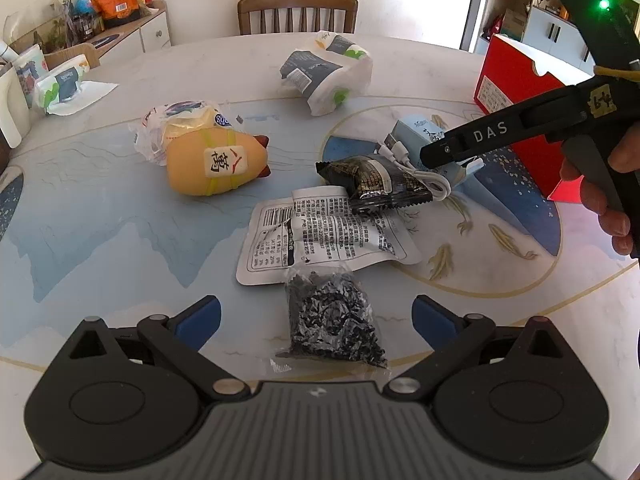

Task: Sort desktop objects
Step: 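Grasp the white-and-blue box with the right tool while the left tool grasps the black seaweed bag, then carry the white box and black seaweed bag with both tools to the red box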

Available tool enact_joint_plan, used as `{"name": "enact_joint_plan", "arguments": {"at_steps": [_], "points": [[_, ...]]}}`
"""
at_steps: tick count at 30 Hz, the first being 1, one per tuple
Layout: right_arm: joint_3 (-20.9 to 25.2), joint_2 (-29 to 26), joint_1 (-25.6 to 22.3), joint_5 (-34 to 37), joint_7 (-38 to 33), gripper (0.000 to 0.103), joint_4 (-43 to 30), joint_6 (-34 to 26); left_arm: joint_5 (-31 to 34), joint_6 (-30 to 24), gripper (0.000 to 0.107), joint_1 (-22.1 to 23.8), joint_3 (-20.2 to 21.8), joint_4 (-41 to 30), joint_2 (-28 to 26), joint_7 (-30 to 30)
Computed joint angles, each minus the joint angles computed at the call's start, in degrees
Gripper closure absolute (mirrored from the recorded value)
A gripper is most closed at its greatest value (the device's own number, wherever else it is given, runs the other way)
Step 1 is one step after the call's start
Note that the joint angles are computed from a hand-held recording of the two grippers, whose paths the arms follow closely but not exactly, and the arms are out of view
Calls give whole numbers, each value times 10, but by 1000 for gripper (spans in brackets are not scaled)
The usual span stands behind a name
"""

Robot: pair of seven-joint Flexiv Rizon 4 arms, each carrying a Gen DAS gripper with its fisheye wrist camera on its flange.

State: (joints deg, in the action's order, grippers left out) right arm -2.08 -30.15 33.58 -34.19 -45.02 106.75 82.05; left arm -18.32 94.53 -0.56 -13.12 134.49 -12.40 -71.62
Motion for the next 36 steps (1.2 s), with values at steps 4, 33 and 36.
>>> {"name": "enact_joint_plan", "arguments": {"at_steps": [4, 33, 36], "points": [[6, -5, -3, 5, -4, 50, -6, -6, 8, -6, 17, -13, 17, -6, -2, -8], [-10, 18, 11, 13, 20, 75, 11, 8, -37, -9, 73, 12, -21, -1, 14, 47], [-14, 31, 12, 3, 32, 75, 22, 9, -50, -13, 73, 10, -22, -3, 20, 55]]}}
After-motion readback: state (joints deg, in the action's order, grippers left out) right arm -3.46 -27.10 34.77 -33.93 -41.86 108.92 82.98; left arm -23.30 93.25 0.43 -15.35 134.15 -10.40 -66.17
